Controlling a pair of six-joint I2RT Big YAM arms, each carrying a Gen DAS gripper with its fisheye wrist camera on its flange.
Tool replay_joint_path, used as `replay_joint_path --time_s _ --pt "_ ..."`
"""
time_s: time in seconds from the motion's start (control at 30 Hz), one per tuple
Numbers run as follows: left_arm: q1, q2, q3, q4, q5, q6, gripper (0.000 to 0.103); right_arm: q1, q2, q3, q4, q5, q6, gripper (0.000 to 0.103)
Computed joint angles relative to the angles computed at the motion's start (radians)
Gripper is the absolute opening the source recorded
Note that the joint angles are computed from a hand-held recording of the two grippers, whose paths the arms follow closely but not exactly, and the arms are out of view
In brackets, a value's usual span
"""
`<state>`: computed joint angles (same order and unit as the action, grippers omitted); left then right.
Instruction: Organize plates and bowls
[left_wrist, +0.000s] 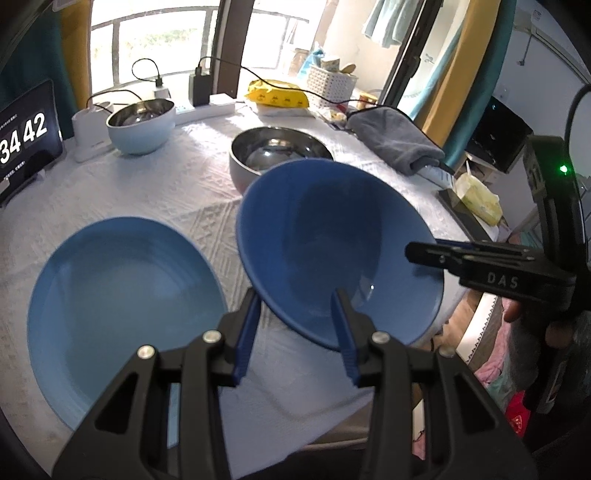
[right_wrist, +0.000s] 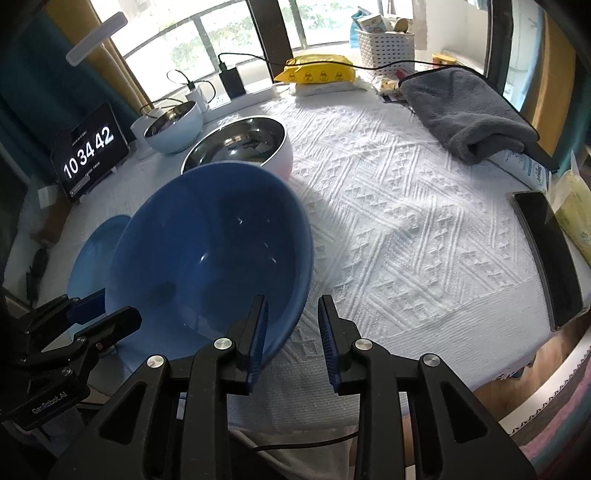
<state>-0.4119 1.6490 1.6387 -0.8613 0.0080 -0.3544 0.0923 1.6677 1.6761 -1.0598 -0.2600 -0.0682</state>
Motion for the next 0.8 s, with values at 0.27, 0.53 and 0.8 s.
replay_joint_path --time_s 0.27,0.53,0.8 --pt "0.012 -0.009 0.01 0.0 -0.024 -0.007 0.041 -0.007 0.003 0.021 0.014 -0.019 0.001 0.03" --pt "0.015 0.0 0.053 -0.005 -0.051 0.003 0.042 0.0 0.019 0.063 0.017 -0.033 -0.007 0.03" --pt "0.024 0.022 0.109 -0.005 -0.073 0.01 0.042 0.003 0.051 0.123 0.016 -0.061 -0.007 0.03"
